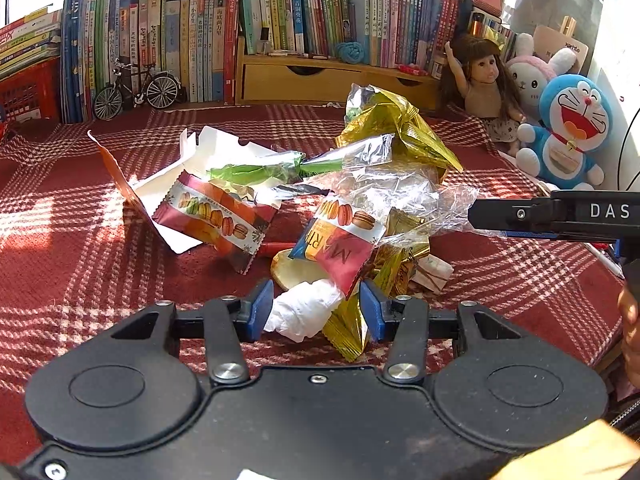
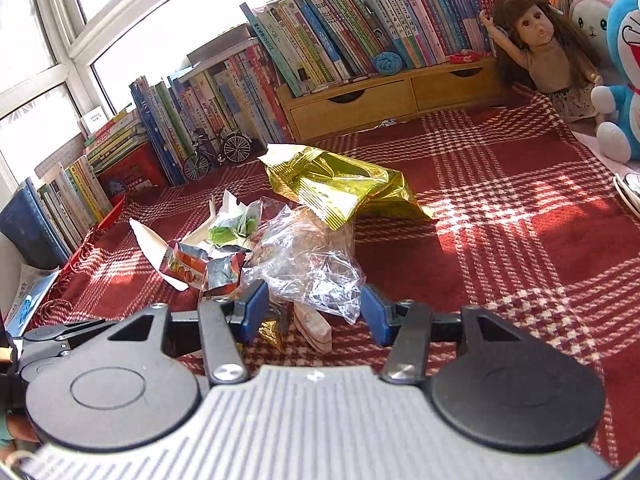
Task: Collect trash
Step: 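Grasp the crumpled white tissue with the left tool while the right tool grasps the clear plastic bag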
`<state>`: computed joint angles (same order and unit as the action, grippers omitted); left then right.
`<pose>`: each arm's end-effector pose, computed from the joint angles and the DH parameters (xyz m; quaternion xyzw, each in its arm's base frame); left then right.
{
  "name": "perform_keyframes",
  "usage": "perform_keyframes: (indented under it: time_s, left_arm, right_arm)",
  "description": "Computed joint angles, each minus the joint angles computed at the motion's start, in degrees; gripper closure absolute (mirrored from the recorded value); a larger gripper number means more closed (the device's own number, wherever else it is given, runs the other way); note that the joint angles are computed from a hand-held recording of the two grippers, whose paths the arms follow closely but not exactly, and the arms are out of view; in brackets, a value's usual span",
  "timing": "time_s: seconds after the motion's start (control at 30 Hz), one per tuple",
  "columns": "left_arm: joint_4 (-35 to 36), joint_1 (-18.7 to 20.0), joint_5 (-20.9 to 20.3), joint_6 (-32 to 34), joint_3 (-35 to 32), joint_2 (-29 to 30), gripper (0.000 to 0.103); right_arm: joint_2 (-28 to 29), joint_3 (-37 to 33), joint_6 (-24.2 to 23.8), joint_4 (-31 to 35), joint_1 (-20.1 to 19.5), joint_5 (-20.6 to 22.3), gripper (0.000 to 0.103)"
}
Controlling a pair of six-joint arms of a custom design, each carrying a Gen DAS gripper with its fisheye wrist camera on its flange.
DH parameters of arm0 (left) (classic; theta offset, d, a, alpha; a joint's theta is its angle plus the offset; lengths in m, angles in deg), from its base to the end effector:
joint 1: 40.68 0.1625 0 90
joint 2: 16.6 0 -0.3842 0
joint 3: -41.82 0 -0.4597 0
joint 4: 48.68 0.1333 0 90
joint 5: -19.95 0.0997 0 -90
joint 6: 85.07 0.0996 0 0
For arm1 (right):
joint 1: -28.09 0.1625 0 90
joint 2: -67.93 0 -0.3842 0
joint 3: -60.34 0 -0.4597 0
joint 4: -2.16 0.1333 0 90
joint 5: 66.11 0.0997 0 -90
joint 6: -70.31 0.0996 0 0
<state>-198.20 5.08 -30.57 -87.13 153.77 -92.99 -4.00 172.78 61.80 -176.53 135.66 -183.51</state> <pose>-0.2685 -0.5575 0.2388 0.2659 0.8843 -0.3095 0.2270 0.2648 -0.5466 0.2445 0.1059 -0.8859 0.4124 0.1842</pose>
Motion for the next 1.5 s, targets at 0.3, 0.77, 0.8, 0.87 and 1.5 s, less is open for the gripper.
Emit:
perform_keyframes:
  time_s: [0.3,0.77,0.8,0.87,1.5]
  left_arm:
    - [0.97,1.09,-1.23,-2.08,-0.12,0.8,0.059]
    - [-0.15,1.18,-1.05,-3.43,1.88,-1.92,0.064]
    - [-0.19,1.15,-1.22,-2.85,1.79,-1.58,0.06]
    - [-1.39,1.14,-0.85,-1.46,1.68,-0.65,0.057]
    - [-3.98,-1.69,3.4,-5.28,3.86,-5.08,0.082]
  right_arm:
    - [1.67,-2.43,5.96,2.06,-3.25,5.57,0.031]
    - [4.2,-6.76,5.56,5.59,-4.04,7.92,0.003]
    - [4.88,-7.41,5.51,6.3,-4.07,8.05,0.003]
    - [5.81,-8.31,5.45,7.52,-3.79,7.72,0.021]
    - [2.62,-3.13,-6.18,-8.18,2.84,3.35,0.059]
